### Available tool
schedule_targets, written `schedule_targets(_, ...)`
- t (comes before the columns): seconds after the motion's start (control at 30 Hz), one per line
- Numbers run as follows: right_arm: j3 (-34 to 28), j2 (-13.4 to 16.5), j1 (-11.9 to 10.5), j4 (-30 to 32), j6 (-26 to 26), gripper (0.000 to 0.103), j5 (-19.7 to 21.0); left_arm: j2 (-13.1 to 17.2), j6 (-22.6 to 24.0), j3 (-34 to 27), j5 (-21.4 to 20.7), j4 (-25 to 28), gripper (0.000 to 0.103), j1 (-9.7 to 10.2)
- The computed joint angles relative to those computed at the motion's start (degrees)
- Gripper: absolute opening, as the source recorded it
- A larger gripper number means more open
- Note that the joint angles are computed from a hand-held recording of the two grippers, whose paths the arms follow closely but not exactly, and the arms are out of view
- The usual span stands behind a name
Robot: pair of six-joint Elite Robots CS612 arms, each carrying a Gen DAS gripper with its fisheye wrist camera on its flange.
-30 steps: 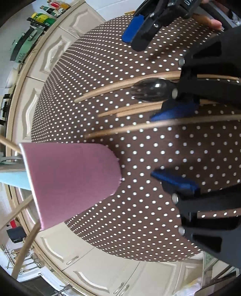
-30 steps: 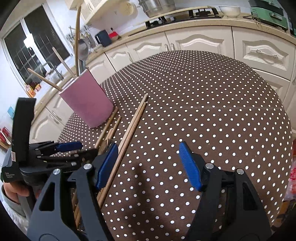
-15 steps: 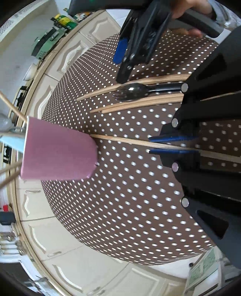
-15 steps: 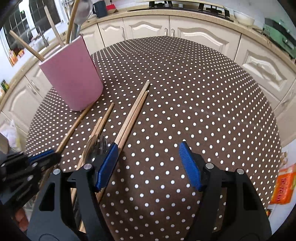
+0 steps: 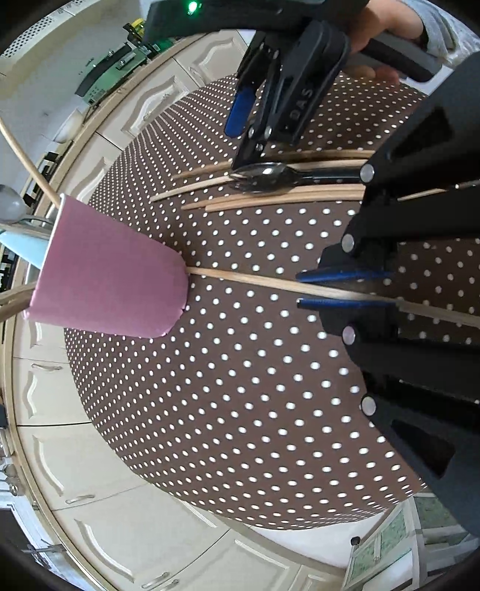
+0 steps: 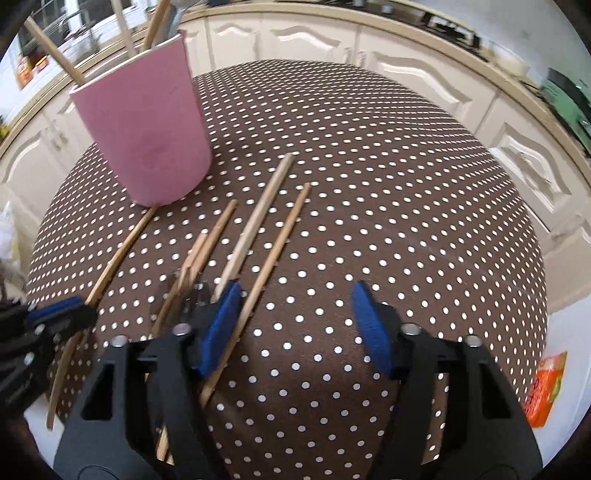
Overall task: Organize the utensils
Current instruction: 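Grasp a chopstick with the right gripper while the left gripper lifts its chopstick, then lift both chopsticks and carry them over the pink cup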
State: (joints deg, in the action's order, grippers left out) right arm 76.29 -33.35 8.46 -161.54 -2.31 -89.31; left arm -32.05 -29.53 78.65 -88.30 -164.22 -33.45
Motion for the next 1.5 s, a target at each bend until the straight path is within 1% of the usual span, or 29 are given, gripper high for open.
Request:
schedule_targets(0.03,-0.23,-0.08,-0.07,0.91,-0.53,0.036,0.24,0.21,0.65,-0.65,-0.45,0.9,0.015,0.09)
schedule_targets(0.07,-0.56,-0.16,-0.13,2.16,-1.11,0.033,0.58,0.41,1.73,-1.33,-1.01,1.77,0.021,0.16)
schedule_targets(0.13,-1.92,-0.03,-0.33,5.42,-2.48,0.028,1.17,0.73,3.84,-2.59,-1.78,3.65,0.028,0.21)
schedule_targets(0.17,-2.67,0.08,-0.47,7.11,-3.03,0.026,1.82,0.85,5.12,-3.22,-1.2,4.87,0.028,0.08)
schedule_targets(0.2,-3.15,0.11,-0.71,8.36,-3.29,0.018,2.54,1.05,5.53,-3.69,-0.94,5.23,0.027,0.06)
schedule_targets(0.23,-3.62,0.15,-0.94,9.42,-3.59,0.016,3.1,1.32,5.31,-4.19,-1.03,5.3,0.024,0.1)
schedule_targets(0.27,-4.02,0.2,-1.19,10.44,-3.83,0.014,3.94,1.41,4.93,-4.37,-0.26,5.53,0.01,0.09)
schedule_targets(0.3,-3.95,0.04,-1.45,10.91,-3.96,0.011,4.61,1.5,4.21,-4.53,0.2,5.69,0.007,0.16)
schedule_targets(0.33,-4.17,0.08,-1.68,11.41,-3.98,0.007,5.24,1.69,3.61,-4.67,-1.06,5.07,0.007,0.44)
schedule_targets(0.37,-4.31,0.15,-1.92,11.67,-4.02,0.006,5.76,1.71,3.49,-4.57,-1.63,4.63,0.007,0.62)
schedule_targets(0.43,-4.34,0.16,-2.44,11.94,-3.77,0.006,7.26,1.5,3.32,-3.89,-1.87,3.64,0.006,0.75)
schedule_targets(0.5,-3.82,-0.04,-2.78,11.37,-3.76,0.006,7.88,1.13,3.25,-2.98,-1.6,2.75,0.006,0.71)
schedule_targets(0.57,-3.12,-0.31,-3.11,10.23,-3.73,0.006,8.43,0.79,2.85,-1.94,-2.17,0.63,0.005,0.62)
schedule_targets(0.6,-2.63,-0.5,-3.3,9.46,-3.67,0.006,8.84,0.21,3.13,-0.73,-2.2,-0.59,0.005,0.91)
schedule_targets(0.73,0.29,-1.82,-4.31,4.96,-3.03,0.006,10.95,-1.53,3.35,2.85,-1.61,-5.37,0.005,0.33)
schedule_targets(0.83,2.72,-2.84,-5.53,0.71,-2.56,0.006,13.81,-2.75,3.79,5.48,-1.59,-9.91,0.005,0.01)
schedule_targets(0.93,5.3,-3.92,-6.46,-4.38,-2.01,0.006,17.49,-3.68,4.36,7.29,-1.56,-13.84,0.005,-0.3)
schedule_targets(1.0,6.98,-4.64,-7.05,-8.24,-1.52,0.006,20.05,-4.85,5.15,9.44,-0.32,-17.87,0.005,-0.71)
schedule_targets(1.03,8.04,-5.14,-7.09,-10.03,-1.12,0.006,20.82,-5.04,5.32,9.63,0.46,-18.92,0.005,-0.98)
schedule_targets(1.13,10.17,-6.14,-7.62,-15.28,0.09,0.006,23.19,-6.23,5.93,11.73,2.74,-24.63,0.005,-1.64)
schedule_targets(1.17,11.15,-6.56,-7.21,-17.68,1.0,0.006,23.29,-6.4,6.02,12.07,3.51,-25.87,0.005,-2.03)
schedule_targets(1.23,12.4,-6.87,-7.3,-22.44,2.53,0.006,24.47,-7.08,7.15,13.22,5.98,-29.03,0.005,-2.64)
schedule_targets(1.27,13.14,-7.0,-7.16,-25.25,3.54,0.006,24.18,-7.4,7.53,13.72,6.73,-30.09,0.005,-2.81)
schedule_targets(1.33,13.52,-7.09,-6.8,-28.8,5.02,0.006,23.32,-7.93,8.24,14.38,8.25,-32.27,0.005,-3.21)
schedule_targets(1.4,13.75,-6.91,-6.53,-32.16,6.4,0.006,23.33,-8.36,9.25,15.17,10.22,-34.99,0.005,-3.72)
schedule_targets(1.5,13.47,-6.42,-6.48,-36.82,8.26,0.006,23.84,-8.18,11.19,14.55,13.1,-37.44,0.005,-4.53)
